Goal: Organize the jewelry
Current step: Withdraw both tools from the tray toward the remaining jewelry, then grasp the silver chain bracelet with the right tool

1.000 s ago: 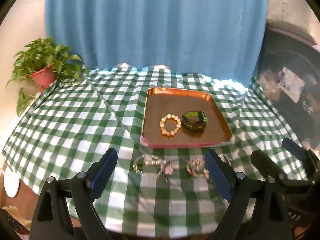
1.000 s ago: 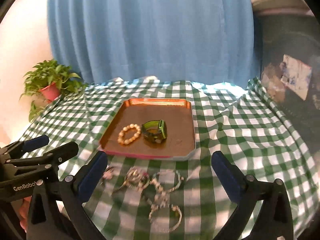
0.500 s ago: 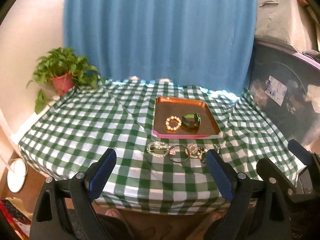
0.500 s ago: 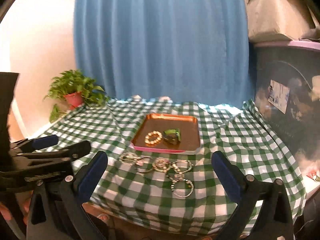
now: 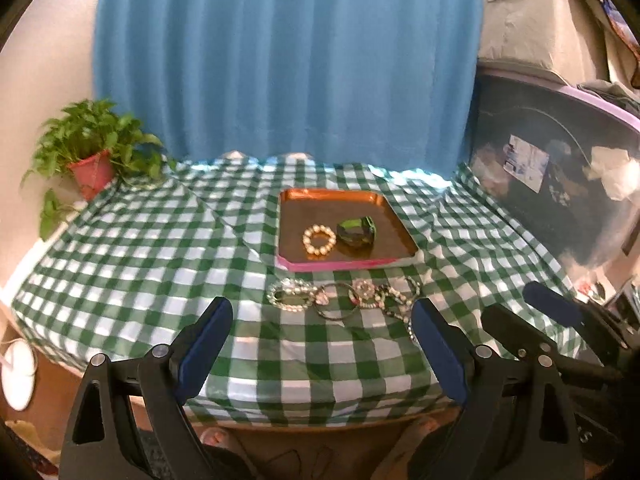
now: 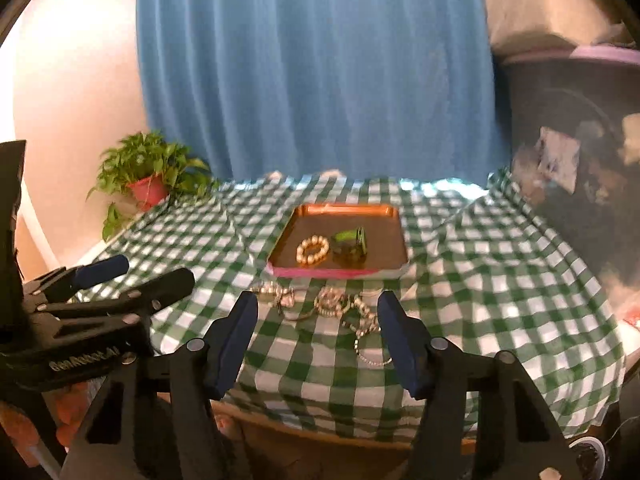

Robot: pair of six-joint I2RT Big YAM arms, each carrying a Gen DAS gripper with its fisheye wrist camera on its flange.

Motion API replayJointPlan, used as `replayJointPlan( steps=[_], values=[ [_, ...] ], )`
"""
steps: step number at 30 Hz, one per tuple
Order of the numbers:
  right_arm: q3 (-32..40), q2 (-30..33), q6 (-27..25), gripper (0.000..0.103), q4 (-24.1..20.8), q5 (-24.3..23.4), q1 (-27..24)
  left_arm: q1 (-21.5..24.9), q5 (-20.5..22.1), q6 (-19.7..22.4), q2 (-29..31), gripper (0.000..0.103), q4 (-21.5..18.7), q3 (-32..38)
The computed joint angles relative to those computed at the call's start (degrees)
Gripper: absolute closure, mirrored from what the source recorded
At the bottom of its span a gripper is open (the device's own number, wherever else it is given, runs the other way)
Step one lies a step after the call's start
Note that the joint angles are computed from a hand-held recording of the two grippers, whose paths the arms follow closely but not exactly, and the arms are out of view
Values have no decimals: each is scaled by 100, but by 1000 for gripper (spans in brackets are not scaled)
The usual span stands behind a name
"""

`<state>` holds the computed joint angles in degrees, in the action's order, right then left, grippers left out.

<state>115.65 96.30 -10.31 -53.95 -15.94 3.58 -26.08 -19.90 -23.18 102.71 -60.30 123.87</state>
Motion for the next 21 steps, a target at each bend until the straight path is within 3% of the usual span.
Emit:
replayJointPlan(
  steps=[4,8,12,13,15,16,18,21],
  values=[
    [98,230,-148,40,-104,-80,-60,149,378,44,76,12,50,-169],
    [272,539,-109,17,-166,-225,-196,274,578,78,291,12,-107,-118],
    [497,858,-192,17,-211,-283,-288,403,893,195,543,17,-117,-27],
    [570,952,-195,21,-220,-312,-320,424,954,230,622,19,-135,36],
    [806,1166,-190,33,-364,-416,-368,470,1083,315,844,35,-236,248],
    [902,1259,-193,39,-419,-423,-386,499,1178,342,959,39,-306,375],
    [1125,1471,-231,40,-538,-321,-400,554,1459,345,1225,46,-431,662],
    [1435,1734,-274,60,-734,-349,-428,610,1817,375,1630,59,-590,1161]
  ],
)
